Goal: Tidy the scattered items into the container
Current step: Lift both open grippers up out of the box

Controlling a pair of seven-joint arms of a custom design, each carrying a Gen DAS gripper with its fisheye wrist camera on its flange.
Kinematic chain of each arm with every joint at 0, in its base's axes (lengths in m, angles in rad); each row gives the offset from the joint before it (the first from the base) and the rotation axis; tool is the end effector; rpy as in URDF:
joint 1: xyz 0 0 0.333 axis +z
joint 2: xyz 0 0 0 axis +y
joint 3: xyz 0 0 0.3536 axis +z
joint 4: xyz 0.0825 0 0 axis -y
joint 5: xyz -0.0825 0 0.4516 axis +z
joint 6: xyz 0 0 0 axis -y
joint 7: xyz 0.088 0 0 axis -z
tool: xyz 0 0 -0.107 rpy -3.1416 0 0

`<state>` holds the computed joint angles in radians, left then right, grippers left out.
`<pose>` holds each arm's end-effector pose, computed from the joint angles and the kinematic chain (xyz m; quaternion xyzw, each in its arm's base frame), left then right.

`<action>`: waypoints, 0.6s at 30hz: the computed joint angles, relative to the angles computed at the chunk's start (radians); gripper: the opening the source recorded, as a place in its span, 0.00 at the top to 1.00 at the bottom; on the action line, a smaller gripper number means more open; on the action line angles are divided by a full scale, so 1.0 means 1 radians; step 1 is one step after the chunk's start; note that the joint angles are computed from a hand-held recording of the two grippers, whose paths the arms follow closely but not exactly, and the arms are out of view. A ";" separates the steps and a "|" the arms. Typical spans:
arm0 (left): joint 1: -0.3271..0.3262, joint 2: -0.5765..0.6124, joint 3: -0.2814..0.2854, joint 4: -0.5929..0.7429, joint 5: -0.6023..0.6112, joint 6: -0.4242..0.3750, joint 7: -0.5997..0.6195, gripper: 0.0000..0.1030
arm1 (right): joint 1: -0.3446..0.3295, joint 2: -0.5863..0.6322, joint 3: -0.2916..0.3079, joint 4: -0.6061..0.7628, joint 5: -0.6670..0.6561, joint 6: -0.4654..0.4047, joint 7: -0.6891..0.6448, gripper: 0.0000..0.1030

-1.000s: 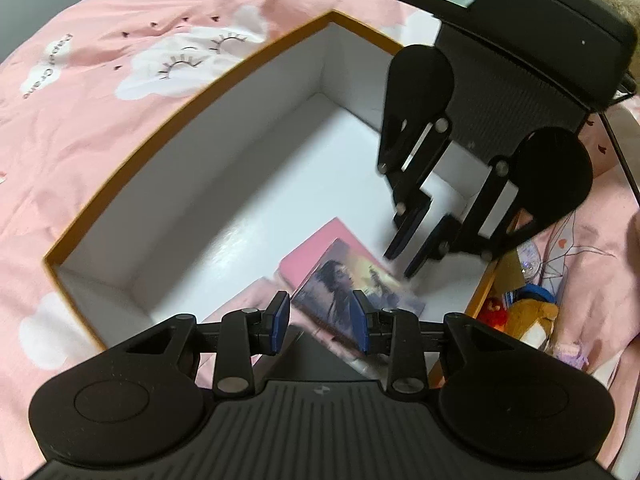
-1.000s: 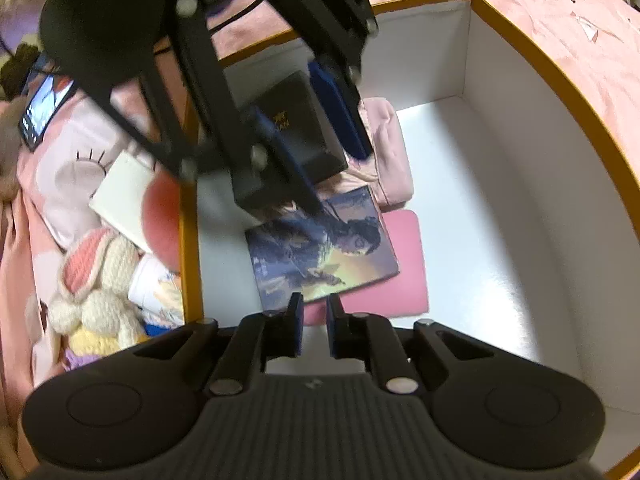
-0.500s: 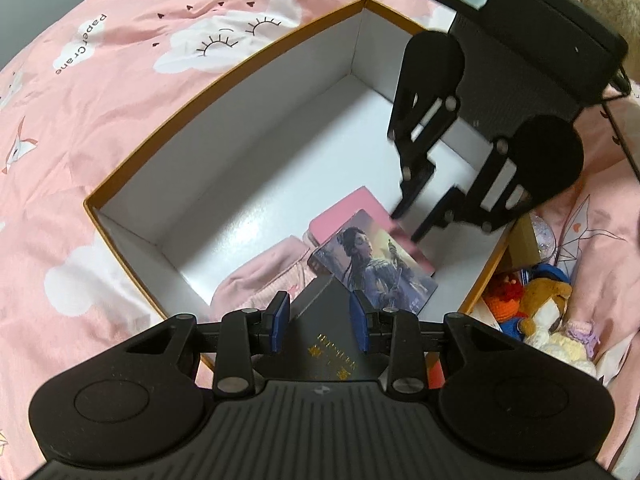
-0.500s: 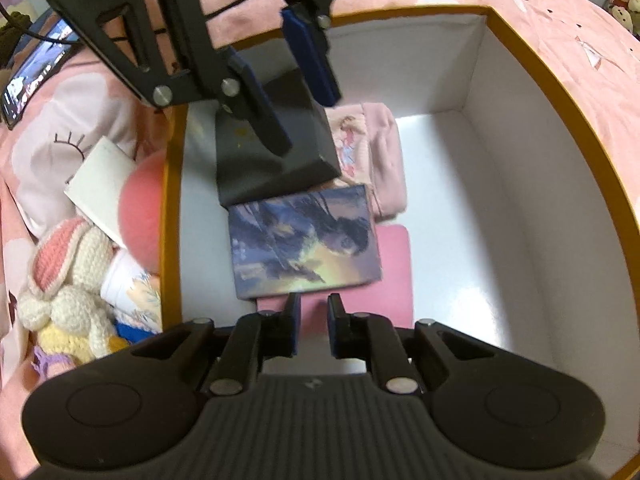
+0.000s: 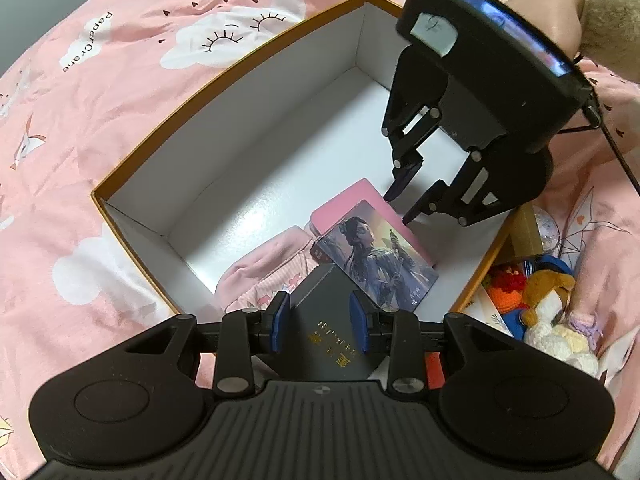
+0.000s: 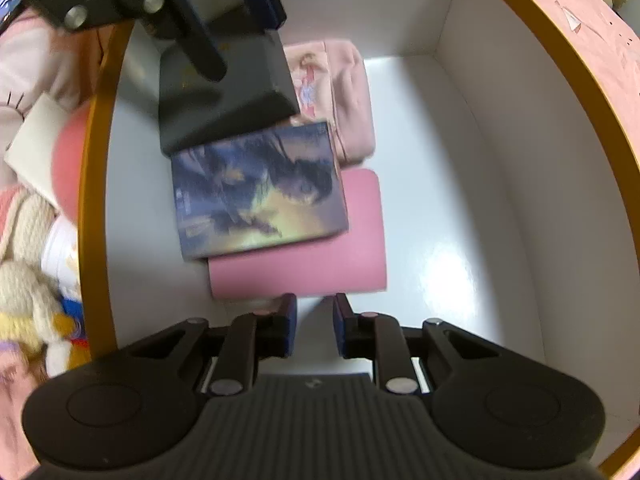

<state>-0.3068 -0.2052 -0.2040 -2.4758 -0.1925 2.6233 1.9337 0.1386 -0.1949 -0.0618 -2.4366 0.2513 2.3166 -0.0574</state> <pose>0.4616 -0.2540 0.3958 -0.4032 0.8975 -0.1585 0.0829 0.5117 0.0441 0.3800 -0.9941 0.0146 -0.0354 0.1015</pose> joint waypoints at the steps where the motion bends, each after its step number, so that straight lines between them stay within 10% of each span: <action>1: 0.000 -0.006 -0.001 -0.003 0.001 0.001 -0.002 0.63 | 0.000 -0.004 0.002 -0.004 -0.007 0.006 -0.001 0.78; 18: -0.041 -0.156 -0.022 -0.096 0.038 0.080 -0.114 0.63 | 0.003 -0.193 -0.064 -0.141 0.036 0.214 0.012 0.62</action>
<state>-0.3474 -0.3612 -0.2256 -2.5717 -0.1548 2.7037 1.8196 0.1418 -0.3877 -0.1262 -2.5772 0.2873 2.5301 -0.0457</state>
